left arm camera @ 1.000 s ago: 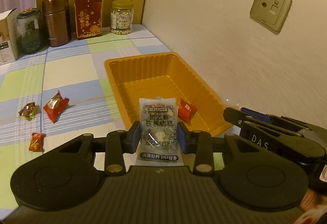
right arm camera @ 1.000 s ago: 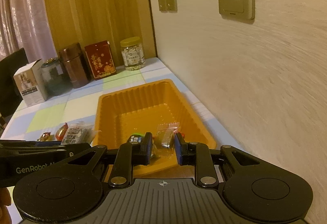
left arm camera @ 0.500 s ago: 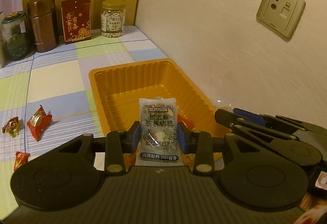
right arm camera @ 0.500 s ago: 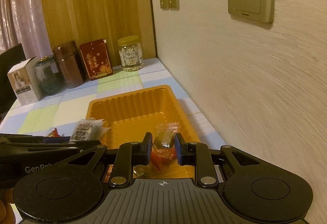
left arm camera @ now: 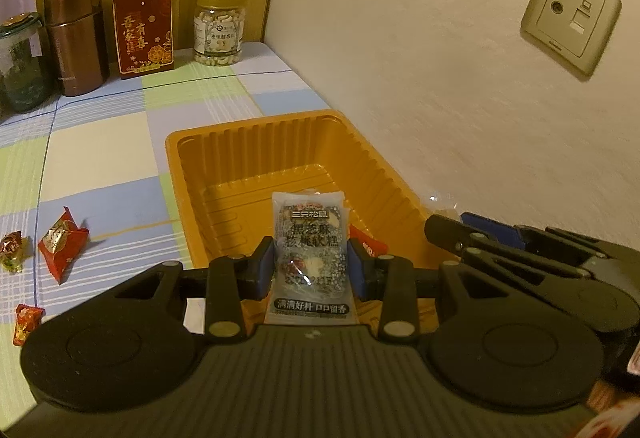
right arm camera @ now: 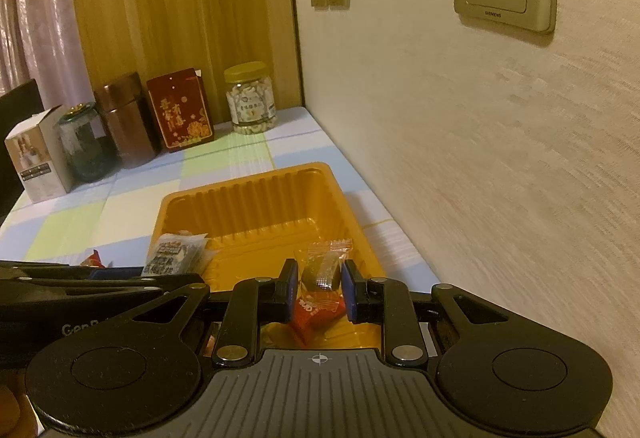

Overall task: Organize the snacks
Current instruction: 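Open both tools to drop the nut bag and cake into the tray, then move both open tools back from the tray toward the remaining candies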

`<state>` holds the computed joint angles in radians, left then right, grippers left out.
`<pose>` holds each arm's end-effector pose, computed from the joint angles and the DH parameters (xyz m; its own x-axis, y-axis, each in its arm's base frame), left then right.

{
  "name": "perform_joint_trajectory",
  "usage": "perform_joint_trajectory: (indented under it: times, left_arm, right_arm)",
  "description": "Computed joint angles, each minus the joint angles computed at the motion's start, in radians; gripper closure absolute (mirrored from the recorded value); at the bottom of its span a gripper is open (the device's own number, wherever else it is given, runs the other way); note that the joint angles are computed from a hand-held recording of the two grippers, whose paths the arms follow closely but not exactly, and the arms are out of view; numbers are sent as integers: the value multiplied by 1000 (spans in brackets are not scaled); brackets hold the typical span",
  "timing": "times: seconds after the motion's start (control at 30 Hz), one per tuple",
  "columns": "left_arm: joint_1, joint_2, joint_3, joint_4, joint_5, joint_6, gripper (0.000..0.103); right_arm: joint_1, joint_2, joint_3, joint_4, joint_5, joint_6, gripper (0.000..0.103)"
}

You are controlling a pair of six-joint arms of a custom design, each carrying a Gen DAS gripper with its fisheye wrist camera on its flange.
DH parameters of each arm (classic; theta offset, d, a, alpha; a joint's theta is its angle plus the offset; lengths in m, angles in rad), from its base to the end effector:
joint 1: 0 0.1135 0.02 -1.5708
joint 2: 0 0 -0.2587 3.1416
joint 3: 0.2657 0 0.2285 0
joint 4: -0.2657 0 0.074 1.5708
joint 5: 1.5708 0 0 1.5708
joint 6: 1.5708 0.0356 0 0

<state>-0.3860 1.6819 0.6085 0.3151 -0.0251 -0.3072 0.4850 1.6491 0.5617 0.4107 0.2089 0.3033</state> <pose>0.2655 -0.1069 0.1301 -0.7160 -0.0353 -0.6972 0.1500 0.9676 -0.2031 0.2518 0.1243 0.1359 -0.6222 0.0024 -0.7828 -0.1333 0.9851 0.1089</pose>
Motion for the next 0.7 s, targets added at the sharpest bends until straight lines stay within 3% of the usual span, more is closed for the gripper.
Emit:
perform_joint_trajectory:
  times: [0.3, 0.37, 0.4, 0.7]
  left_arm:
    - [15, 56, 37, 17, 19, 19, 68]
    - [20, 64, 42, 15, 14, 23, 51]
    - [23, 61, 35, 23, 6, 22, 49]
    - [84, -17, -50, 30, 10, 30, 49]
  right_arm:
    - [-7, 16, 9, 0, -2, 2, 79]
    - [-9, 16, 8, 1, -4, 2, 79]
    - [-10, 18, 11, 0, -5, 1, 79]
    - [-5, 15, 10, -1, -16, 12, 79]
